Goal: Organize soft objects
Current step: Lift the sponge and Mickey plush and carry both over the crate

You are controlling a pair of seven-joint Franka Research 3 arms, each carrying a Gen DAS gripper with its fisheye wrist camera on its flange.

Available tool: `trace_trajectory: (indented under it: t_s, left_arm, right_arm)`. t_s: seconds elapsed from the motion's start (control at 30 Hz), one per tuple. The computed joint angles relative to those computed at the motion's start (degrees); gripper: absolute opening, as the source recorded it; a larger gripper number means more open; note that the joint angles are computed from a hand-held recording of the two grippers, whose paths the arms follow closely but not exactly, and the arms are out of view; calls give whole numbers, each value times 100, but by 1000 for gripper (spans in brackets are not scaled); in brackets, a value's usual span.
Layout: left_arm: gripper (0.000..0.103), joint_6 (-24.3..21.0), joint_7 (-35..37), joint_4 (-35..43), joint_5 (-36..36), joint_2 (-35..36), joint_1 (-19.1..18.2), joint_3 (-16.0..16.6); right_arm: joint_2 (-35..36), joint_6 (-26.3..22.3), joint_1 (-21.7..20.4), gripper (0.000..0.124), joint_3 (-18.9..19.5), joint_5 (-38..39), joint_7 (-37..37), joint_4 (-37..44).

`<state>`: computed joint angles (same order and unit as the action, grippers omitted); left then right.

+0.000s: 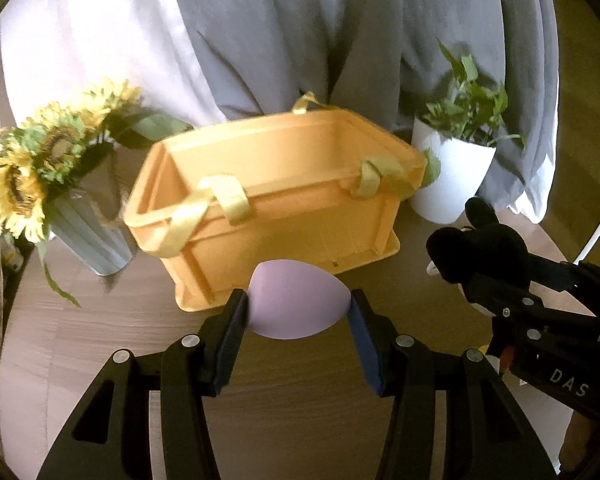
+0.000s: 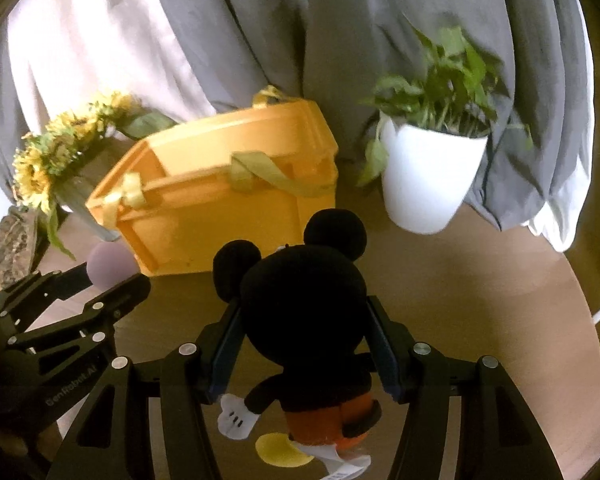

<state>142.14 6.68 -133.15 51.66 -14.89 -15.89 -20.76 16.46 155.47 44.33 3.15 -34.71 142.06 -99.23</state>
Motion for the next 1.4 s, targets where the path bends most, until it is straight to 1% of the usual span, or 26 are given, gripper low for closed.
trace_trajectory:
  t_s: [0.13, 0.37, 0.53, 0.7, 0.8, 0.87, 1.07, 1.27, 1.4]
  left_arm:
    - [50, 84, -106, -104, -9, -244, 27, -6]
    - [50, -183, -282, -120, 200, -633, 140, -183]
    - [50, -271, -366, -92, 314, -826, 214, -241]
    - [50, -258, -423, -44, 437, -927, 300, -264]
    - [50, -370, -399, 42, 481, -960, 357, -296]
    - [50, -417, -370, 92, 530, -980, 386, -304]
    - [50, -549, -381, 219, 809, -1052, 501, -348]
    - [50, -573, -447, 313, 1116, -1086, 615, -352]
    - [50, -574, -470, 402, 1264, -1050, 671, -334]
  right_arm:
    - [-34, 107, 32, 60, -15, -101, -7, 67]
    - [-45, 345, 79, 60, -58, -310, 41, 210]
    - [-37, 529, 136, 60, -128, -498, 138, 345]
    - [-7, 705, 188, 60, -204, -689, 232, 497]
    - [28, 815, 198, 60, -235, -693, 211, 612]
    - [54, 853, 276, 60, -332, -860, 315, 716]
    - [204, 1014, 360, 60, -464, -1066, 428, 1069]
    - [437, 1198, 447, 60, -614, -977, 319, 1472]
    - [610, 1220, 511, 60, -713, -799, 127, 1765]
